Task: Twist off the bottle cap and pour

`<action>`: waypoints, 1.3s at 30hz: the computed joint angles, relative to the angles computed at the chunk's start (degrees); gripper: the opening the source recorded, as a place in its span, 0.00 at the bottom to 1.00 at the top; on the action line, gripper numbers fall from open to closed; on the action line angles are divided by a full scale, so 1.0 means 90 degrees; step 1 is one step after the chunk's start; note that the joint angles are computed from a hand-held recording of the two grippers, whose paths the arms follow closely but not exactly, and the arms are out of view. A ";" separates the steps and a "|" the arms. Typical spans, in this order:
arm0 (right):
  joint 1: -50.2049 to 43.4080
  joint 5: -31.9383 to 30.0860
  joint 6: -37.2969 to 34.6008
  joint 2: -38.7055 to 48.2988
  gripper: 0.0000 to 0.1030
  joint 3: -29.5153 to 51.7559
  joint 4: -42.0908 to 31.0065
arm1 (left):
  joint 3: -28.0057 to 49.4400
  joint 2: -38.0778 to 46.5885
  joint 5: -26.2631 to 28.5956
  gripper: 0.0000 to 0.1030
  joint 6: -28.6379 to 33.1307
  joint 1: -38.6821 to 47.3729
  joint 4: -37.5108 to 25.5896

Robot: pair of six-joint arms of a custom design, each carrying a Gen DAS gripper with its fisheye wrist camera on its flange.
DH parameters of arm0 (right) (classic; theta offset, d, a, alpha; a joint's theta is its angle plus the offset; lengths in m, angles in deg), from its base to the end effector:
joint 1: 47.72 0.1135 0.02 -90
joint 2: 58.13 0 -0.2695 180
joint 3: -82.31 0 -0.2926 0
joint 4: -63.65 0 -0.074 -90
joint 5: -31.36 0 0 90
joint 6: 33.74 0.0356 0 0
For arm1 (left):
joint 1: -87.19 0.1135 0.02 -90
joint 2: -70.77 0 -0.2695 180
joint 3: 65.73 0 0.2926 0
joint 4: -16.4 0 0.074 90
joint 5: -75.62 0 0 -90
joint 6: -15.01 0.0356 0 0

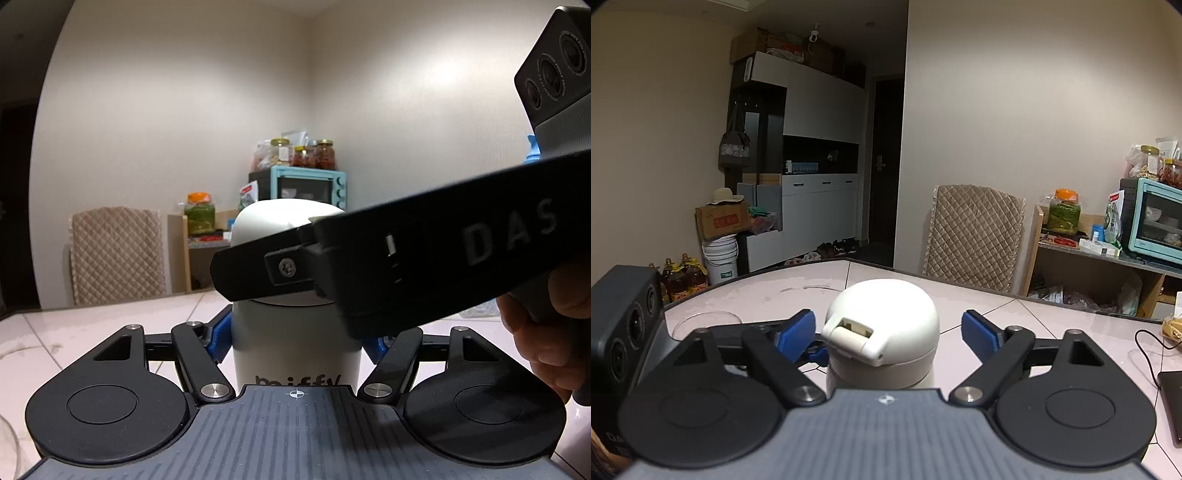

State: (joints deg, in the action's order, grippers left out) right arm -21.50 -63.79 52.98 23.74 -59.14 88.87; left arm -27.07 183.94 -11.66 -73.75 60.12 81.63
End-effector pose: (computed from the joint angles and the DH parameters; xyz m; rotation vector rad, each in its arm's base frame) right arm 0.2666 0.1349 0.1455 -0.5437 1.8218 0.3578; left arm 0.2773 -0.1436 0.0616 0.4613 1.6850 -0.3722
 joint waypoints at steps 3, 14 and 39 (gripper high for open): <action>-0.0004 -0.0009 0.0016 0.0035 0.75 0.0005 0.0005 | -0.0054 -0.0031 0.0056 0.70 0.0010 0.0053 0.0023; 0.0026 -0.0020 -0.0057 0.0050 0.63 -0.0020 0.0067 | -0.0266 0.0241 0.0121 0.70 -0.0003 0.0096 0.0535; -0.2042 -0.4847 -0.2339 0.0846 0.63 0.1350 -0.1659 | -0.0651 0.0170 0.0584 0.70 0.0103 0.0318 0.0810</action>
State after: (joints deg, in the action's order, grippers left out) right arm -39.88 -107.41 31.93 31.35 -46.99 73.94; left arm -32.93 185.48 -6.40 -72.83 62.99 88.92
